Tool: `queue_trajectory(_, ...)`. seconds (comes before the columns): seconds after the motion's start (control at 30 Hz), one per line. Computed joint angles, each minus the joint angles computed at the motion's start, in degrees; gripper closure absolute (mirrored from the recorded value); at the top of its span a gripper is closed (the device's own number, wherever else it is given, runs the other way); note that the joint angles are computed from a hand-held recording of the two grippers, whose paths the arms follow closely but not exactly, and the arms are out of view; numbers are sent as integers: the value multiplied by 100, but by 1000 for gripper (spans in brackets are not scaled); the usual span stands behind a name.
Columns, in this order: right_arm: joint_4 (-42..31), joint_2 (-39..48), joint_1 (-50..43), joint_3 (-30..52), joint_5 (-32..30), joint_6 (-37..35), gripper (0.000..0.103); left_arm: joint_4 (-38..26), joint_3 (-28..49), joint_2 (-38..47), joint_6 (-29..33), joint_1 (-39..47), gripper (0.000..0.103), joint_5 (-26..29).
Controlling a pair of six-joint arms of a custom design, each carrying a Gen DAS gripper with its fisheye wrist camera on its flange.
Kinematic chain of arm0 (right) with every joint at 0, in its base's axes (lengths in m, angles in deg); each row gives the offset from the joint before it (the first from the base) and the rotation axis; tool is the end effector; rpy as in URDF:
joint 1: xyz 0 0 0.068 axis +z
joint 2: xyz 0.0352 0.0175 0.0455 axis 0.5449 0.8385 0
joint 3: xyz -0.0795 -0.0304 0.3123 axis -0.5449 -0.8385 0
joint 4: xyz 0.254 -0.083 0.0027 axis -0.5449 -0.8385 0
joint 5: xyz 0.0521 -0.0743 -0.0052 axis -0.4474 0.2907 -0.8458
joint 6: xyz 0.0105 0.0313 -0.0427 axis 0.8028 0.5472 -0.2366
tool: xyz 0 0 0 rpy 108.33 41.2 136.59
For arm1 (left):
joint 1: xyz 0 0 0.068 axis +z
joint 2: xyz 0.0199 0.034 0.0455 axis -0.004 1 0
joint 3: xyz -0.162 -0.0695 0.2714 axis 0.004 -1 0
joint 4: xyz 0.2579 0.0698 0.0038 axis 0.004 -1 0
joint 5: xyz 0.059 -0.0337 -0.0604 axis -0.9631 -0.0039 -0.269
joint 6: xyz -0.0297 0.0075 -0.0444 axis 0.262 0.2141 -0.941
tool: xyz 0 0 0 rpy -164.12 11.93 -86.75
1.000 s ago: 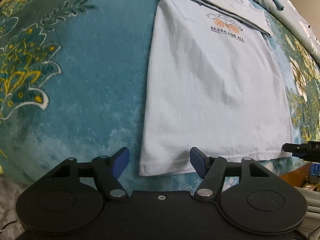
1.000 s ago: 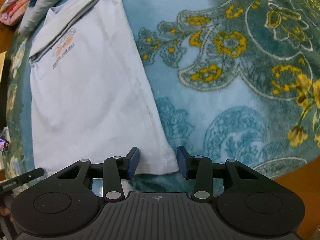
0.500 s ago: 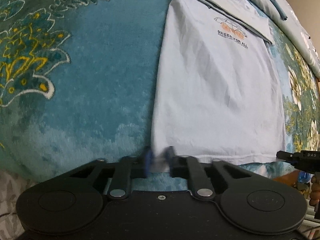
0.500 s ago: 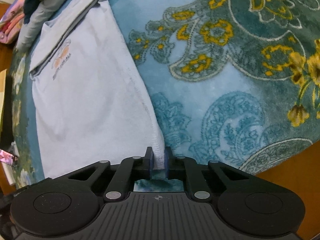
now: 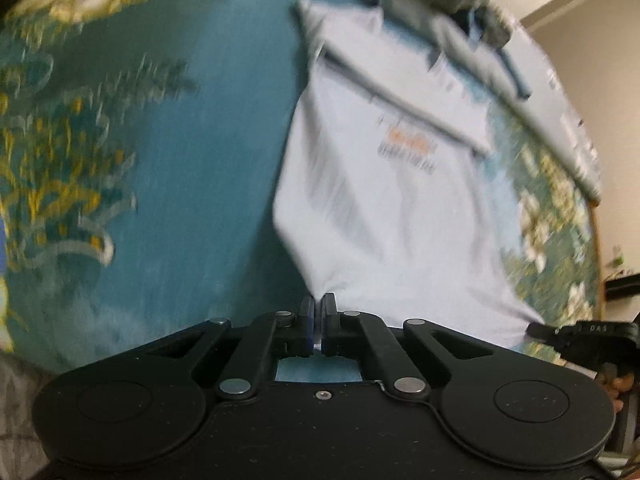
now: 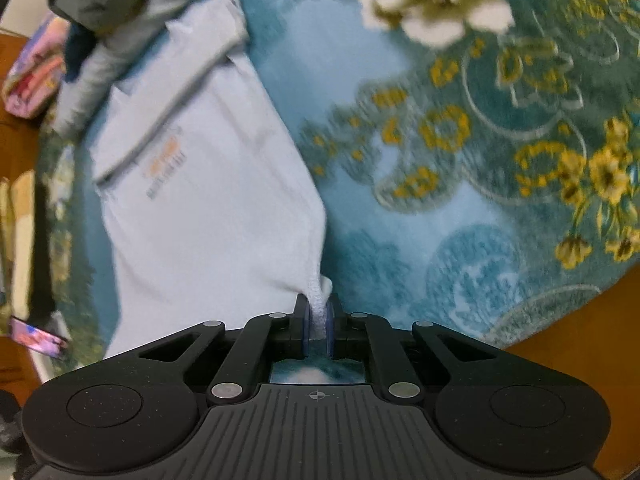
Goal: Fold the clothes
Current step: 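Lift the hem with both grippers and fold it up onto the collar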
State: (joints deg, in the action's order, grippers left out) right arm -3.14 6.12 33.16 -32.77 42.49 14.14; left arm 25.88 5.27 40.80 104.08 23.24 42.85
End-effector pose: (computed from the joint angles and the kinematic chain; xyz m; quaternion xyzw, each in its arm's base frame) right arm 0.2352 0.0134 0.1662 0.2428 0.9433 0.2122 0.0788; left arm 0.2803 0.1019 0.1739 -0.0624 0.9615 -0.2325 0.1328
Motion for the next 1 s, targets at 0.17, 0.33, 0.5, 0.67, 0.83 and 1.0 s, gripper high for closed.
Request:
queue_trajectory(0.17, -156, -120, -167, 627, -177, 7, 97, 95, 690, 21, -498, -177, 103, 439)
queue_trajectory(0.33, -90, 153, -218, 1384, -231, 206, 97, 280, 1335, 193, -1104, -386, 103, 612)
queue_trajectory(0.5, -155, 764, -284, 2300, -306, 235, 97, 359, 2155, 649, -1622, -669, 103, 517)
queue_trajectory(0.67, -87, 1823, -432, 3297, -592, 55, 97, 518, 3080, 1388, -2279, -1006, 103, 156)
queue_trajectory(0.83, -327, 3248, -470, 4829, -682, 6, 97, 346, 4487, 2451, -2633, -1439, 103, -339)
queue_trajectory(1.0, -974, 4779, -451, 6821, -707, -106, 97, -73, 6321, 3759, -3015, -1730, 103, -695)
